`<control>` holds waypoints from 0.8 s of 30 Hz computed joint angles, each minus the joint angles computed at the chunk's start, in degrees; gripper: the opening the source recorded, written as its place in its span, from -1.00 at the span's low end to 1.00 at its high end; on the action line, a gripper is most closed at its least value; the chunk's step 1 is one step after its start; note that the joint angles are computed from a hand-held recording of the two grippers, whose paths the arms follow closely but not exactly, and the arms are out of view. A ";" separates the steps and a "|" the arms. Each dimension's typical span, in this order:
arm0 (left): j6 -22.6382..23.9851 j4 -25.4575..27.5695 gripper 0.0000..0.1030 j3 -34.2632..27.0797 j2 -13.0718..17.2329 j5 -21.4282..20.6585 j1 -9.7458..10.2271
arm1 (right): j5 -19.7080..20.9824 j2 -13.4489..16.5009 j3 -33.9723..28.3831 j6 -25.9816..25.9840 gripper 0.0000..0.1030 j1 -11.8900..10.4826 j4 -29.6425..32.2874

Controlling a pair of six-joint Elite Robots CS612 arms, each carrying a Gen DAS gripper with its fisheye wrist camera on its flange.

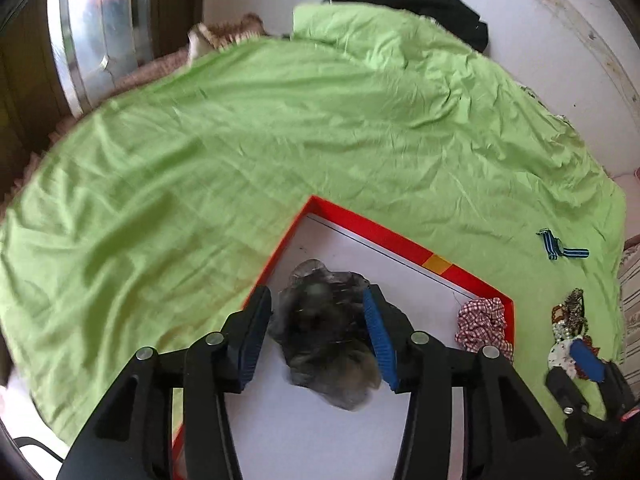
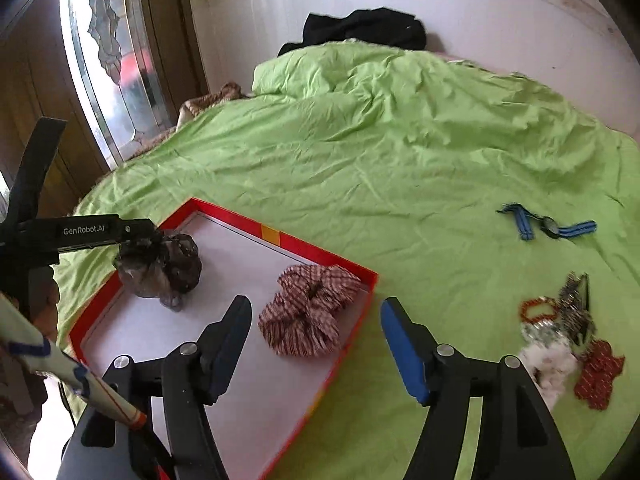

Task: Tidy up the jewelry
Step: 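Carry both scrunchies to the white tray and release them inside, then withdraw both tools from the tray back toward the remaining scrunchies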

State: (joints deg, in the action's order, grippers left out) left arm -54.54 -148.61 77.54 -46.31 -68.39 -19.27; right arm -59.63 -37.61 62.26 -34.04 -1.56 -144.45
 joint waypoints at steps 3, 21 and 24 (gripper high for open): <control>1.57 3.11 0.15 0.03 -0.81 4.94 -1.50 | 0.53 -2.00 3.20 0.60 0.45 -1.50 -1.18; -1.77 13.76 -0.75 -3.41 2.53 -5.53 -0.69 | -2.91 -7.34 13.82 6.01 0.45 -8.93 -7.89; -2.98 13.85 -0.75 -6.17 4.33 -4.09 0.04 | -4.11 -7.27 13.96 6.89 0.45 -9.37 -7.83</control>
State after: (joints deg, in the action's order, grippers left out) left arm -57.52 -134.76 71.37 -41.98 -72.48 -19.23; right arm -63.74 -44.88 76.22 -27.15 -10.93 -152.28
